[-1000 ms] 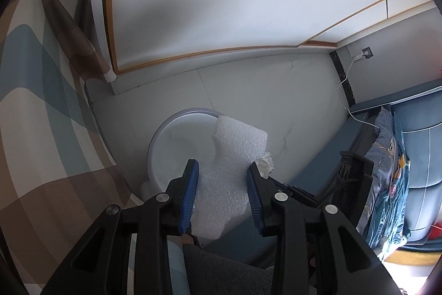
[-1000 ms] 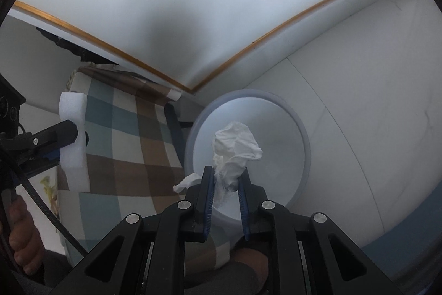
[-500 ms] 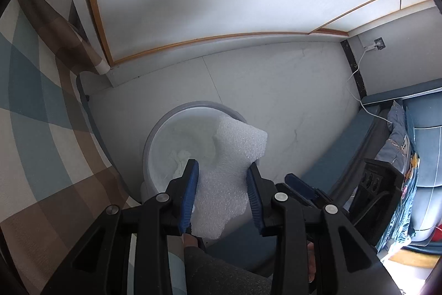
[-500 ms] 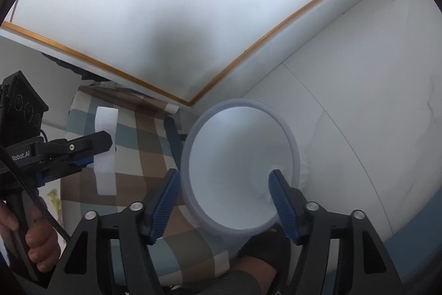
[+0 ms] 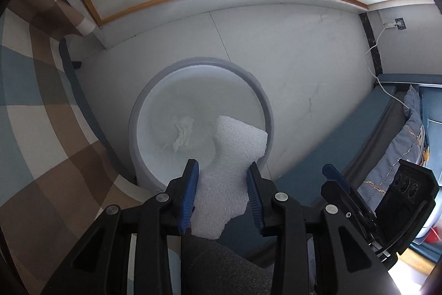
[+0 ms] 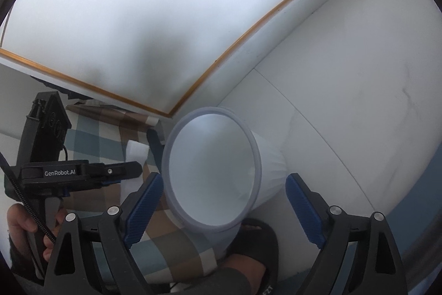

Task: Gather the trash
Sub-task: 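Open the left gripper over the bin to drop the foam sheet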

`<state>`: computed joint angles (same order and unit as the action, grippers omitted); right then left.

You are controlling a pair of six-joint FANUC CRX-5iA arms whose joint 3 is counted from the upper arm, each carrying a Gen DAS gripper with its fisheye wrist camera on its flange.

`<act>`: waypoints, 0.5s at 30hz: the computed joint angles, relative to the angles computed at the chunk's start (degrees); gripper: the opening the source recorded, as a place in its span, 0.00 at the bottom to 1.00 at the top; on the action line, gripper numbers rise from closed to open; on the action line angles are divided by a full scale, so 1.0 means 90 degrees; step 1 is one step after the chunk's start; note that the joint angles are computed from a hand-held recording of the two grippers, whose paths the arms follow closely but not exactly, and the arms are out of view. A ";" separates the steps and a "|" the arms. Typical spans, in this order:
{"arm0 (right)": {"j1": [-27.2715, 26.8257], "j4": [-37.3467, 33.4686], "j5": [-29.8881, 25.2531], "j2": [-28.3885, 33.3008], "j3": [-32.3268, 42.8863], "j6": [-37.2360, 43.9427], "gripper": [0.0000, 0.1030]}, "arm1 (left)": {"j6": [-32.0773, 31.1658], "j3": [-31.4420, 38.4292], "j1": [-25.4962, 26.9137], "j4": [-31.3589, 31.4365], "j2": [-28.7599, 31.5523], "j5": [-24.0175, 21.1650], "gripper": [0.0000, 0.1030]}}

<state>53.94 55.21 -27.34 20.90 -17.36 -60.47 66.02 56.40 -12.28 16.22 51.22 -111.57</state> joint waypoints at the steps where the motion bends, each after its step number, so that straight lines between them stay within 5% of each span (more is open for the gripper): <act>1: 0.0007 0.0038 -0.0012 -0.0010 -0.0012 -0.0034 0.88 | -0.0001 0.0036 -0.0040 -0.0049 0.0005 -0.0027 0.29; 4: 0.0013 0.0174 -0.0017 -0.0058 -0.0076 -0.0190 0.88 | -0.0010 0.0180 -0.0138 -0.0205 0.0076 -0.0109 0.31; 8: 0.0044 0.0255 -0.0094 -0.0137 -0.0144 -0.0258 0.88 | 0.0147 0.0176 -0.0132 -0.0098 0.0057 0.0006 0.61; 15: 0.0101 0.0363 -0.0235 -0.0249 -0.0208 -0.0362 0.88 | -0.0125 -0.0533 0.0073 0.0406 -0.0596 0.0899 0.68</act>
<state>54.85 58.48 -29.46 18.66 -19.24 -63.72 64.90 51.60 -11.63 19.88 45.86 -103.48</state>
